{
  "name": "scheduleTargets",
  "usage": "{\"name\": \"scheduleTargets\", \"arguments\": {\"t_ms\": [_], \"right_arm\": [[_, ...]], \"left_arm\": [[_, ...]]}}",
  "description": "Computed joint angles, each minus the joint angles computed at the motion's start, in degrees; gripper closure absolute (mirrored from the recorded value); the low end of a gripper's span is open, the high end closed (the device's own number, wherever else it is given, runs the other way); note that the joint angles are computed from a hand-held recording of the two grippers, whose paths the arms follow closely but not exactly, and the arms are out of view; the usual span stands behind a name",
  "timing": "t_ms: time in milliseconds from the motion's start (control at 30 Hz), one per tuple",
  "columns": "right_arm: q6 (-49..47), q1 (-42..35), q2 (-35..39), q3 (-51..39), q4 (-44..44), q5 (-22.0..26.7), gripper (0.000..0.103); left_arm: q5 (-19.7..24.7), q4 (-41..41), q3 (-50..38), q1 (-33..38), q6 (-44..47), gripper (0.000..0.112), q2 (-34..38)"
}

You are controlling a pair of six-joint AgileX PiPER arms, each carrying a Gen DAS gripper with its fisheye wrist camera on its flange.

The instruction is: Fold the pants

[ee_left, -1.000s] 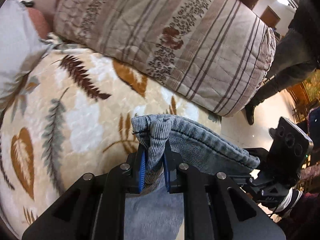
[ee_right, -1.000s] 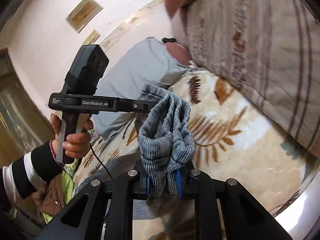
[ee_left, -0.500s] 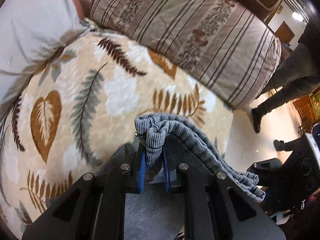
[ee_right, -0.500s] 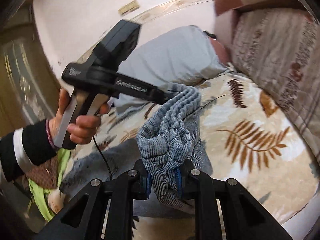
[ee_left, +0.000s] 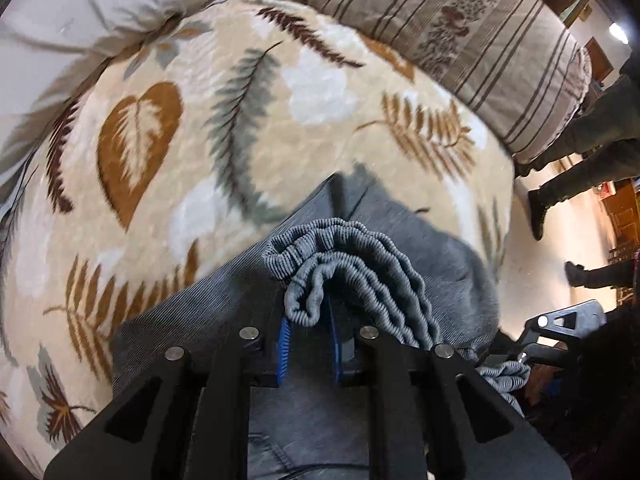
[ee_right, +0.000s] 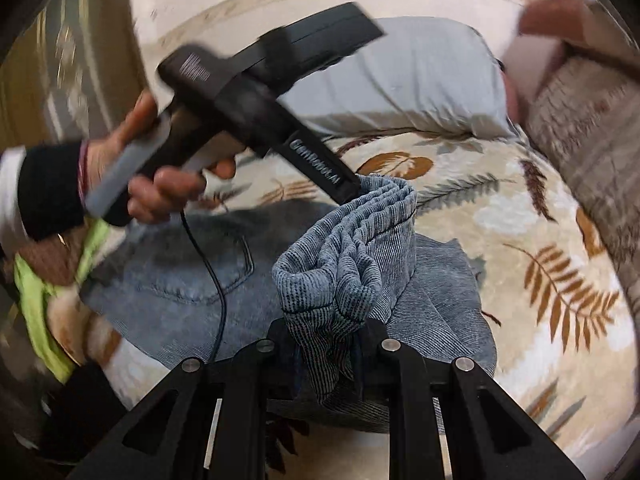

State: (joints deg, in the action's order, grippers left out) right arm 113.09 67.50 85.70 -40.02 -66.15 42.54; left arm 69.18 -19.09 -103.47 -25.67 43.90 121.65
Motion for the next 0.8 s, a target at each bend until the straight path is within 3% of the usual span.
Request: {"name": "scheduleTargets", "arguments": {"t_ms": [133, 300, 433, 500, 600, 667, 700, 733, 800], "right_arm": [[-8.18, -0.74, 7.26, -6.18, 4.23, 0.49, 0.085], [-15.41, -3.75, 14.36, -10.57, 9.29, -3.47, 0.079], [-19.96, -5.34, 15.24, -11.57, 12.37, -6.06, 0.071], [-21.95, -5.70, 11.85, -9.88, 14.28, -7.61, 0.066], [-21.80, -3.36, 4.84, -6.41, 14.76, -5.57, 0.047], [-19.41, -1.42, -2.22, -2.62, 12.91, -4.34, 0.045], [-16.67, -1.31, -6.32, -0.05, 11.24, -4.85, 0.043], [-13.96, -2.73, -10.88, 2.96, 9.85, -6.12, 0.037], [-9.84, -7.36, -18.57, 8.00, 9.49, -8.05, 0.036]], "left_arm": [[-2.05, 2.41, 2.20, 1.06, -0.66, 0.096, 0.49], [-3.44, 3.95, 4.99, 3.43, -2.42, 0.095, 0.49], [-6.51, 6.34, 10.64, 5.88, -3.81, 0.094, -3.02], [-6.14, 5.96, 12.30, 8.14, -4.39, 0.094, -4.81], [-4.22, 3.84, 13.39, 12.08, -6.46, 0.094, -7.10], [-0.93, -0.59, 13.02, 15.09, -7.65, 0.093, -7.93], [0.07, -2.98, 13.25, 16.15, -8.16, 0.088, -8.44], [0.29, -4.35, 13.64, 16.52, -9.36, 0.076, -8.96], [-1.33, -6.56, 15.62, 16.74, -12.67, 0.062, -10.14]]}}
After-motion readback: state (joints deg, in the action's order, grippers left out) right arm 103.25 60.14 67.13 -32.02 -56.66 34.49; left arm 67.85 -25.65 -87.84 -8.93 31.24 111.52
